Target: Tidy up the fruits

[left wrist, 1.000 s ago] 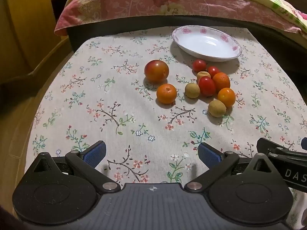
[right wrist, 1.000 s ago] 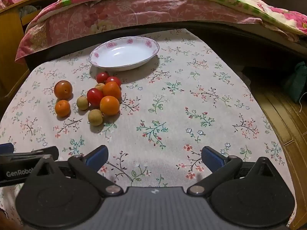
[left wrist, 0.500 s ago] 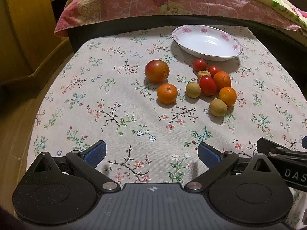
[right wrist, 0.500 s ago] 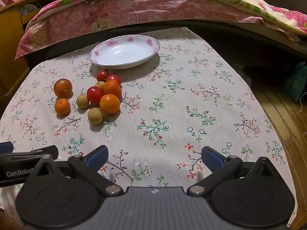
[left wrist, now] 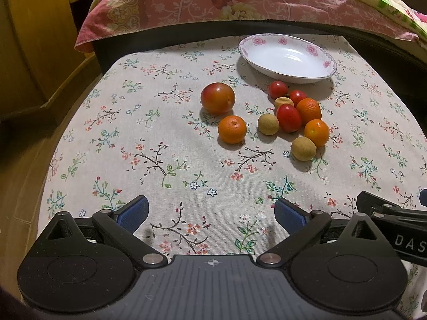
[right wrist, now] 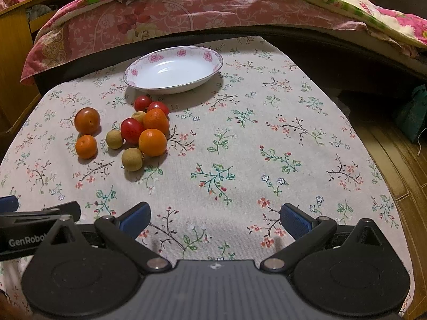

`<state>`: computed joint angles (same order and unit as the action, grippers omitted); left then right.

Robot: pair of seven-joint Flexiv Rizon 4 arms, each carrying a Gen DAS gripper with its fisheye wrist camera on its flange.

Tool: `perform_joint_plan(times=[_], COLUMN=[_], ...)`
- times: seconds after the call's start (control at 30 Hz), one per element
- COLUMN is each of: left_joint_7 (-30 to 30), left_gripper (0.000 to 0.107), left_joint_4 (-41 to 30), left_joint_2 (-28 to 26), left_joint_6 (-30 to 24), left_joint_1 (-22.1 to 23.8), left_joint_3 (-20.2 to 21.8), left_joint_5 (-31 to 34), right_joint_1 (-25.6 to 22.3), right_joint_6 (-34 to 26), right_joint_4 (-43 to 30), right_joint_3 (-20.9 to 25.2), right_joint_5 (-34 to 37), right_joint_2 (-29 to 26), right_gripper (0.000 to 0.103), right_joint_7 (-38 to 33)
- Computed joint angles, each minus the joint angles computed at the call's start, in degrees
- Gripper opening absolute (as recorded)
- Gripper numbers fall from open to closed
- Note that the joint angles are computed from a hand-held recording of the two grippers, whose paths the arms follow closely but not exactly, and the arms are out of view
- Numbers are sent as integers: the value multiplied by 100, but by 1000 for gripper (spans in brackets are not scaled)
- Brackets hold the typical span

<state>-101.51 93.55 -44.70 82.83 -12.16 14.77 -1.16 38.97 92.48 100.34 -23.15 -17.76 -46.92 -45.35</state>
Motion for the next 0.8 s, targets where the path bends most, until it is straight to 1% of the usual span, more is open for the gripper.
perform_joint_plan(times=[0.8], left_joint_7=[-30], left_gripper=[101], left_joint_4=[-47], left_joint_2=[0], left_joint_6=[-61], left_joint_1=[-21], left_joint_3=[42], left_joint_5=[80], right_joint_1=[9], right_joint_6=[-22], right_joint_4=[0], right_joint_3=[1], right_joint_5=[-4], right_joint_2=[-5], right_gripper=[97], right_joint_7=[-8])
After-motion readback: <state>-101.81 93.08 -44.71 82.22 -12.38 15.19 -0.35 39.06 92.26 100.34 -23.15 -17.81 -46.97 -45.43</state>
